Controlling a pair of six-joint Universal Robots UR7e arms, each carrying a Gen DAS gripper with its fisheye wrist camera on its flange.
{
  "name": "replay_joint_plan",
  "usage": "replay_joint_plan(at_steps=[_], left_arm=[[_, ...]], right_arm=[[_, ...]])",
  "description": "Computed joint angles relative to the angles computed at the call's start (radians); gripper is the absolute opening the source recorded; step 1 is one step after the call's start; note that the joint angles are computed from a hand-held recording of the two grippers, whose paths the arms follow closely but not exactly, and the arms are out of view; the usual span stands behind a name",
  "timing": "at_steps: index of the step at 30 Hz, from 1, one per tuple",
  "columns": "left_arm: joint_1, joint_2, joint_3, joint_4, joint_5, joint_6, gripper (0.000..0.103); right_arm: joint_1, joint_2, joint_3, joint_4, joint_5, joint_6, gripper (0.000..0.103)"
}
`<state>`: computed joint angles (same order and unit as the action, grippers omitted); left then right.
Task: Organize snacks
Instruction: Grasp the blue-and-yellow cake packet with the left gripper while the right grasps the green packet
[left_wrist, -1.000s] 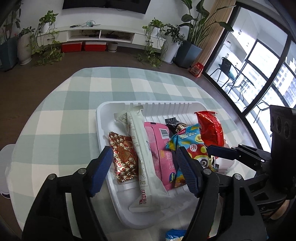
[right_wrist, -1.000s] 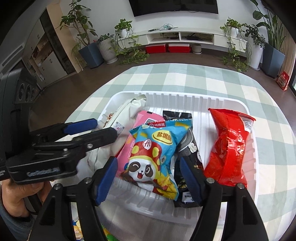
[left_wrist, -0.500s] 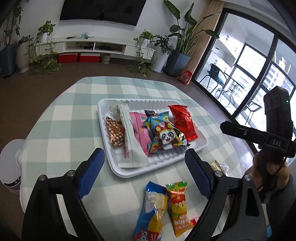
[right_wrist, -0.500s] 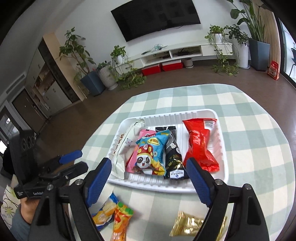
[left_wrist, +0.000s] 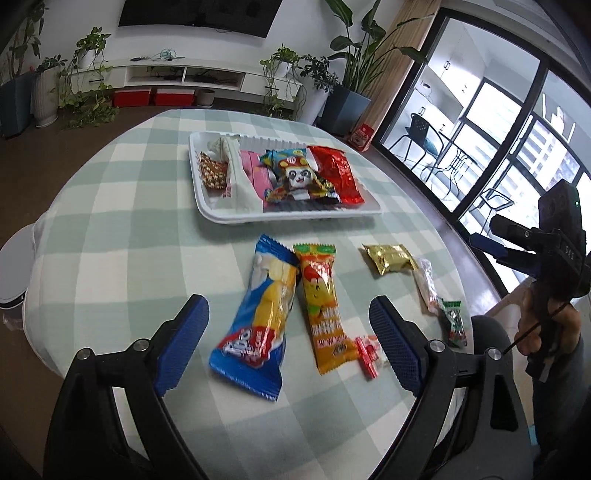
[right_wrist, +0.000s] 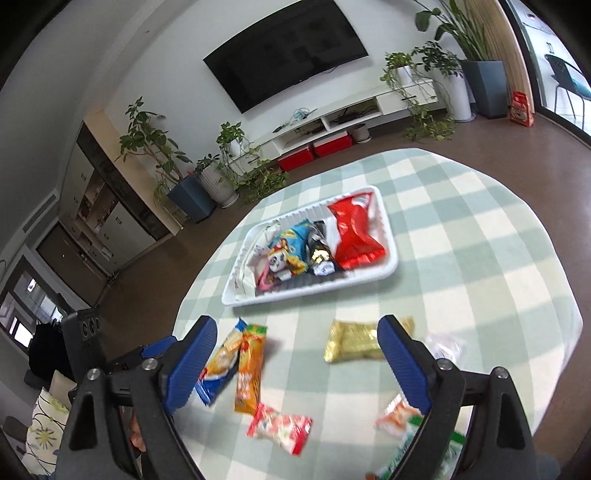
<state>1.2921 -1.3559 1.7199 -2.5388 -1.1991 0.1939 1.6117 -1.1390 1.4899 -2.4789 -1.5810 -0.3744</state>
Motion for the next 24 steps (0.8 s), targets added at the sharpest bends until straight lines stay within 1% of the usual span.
replay_joint_plan(at_steps=[5, 8, 10, 15, 19, 22, 24], left_arm=[[-0.003, -0.043, 0.077, -0.018, -0.007, -0.016, 0.089], [-0.012, -0.058, 0.112, -0.038, 0.011, -0.021, 0.089], [-0.018, -0.06, 0.12, -0.042, 0.019, -0.016, 0.089], [-0.019, -0.05, 0.11, -0.022, 0.022, 0.002, 0.089], [-0.016, -0.034, 0.08, 0.001, 0.044, 0.028, 0.089], [-0.014, -0.012, 0.043, 0.027, 0.069, 0.066, 0.089], [-0.019, 0.009, 0.013, 0.05, 0.098, 0.108, 0.089]], right_arm=[[-0.045, -0.074, 0.086, -0.012, -0.009, 0.01, 0.091], [-0.071, -0.11, 0.13, -0.02, -0.029, 0.021, 0.091], [-0.089, -0.126, 0.149, -0.018, -0.029, 0.03, 0.091], [-0.115, -0.15, 0.181, -0.006, -0.053, 0.051, 0.091], [-0.11, -0.15, 0.191, 0.0, -0.111, 0.053, 0.091], [-0.105, -0.141, 0.188, 0.022, -0.143, 0.06, 0.091], [-0.096, -0.132, 0.193, 0.02, -0.172, 0.043, 0.091]])
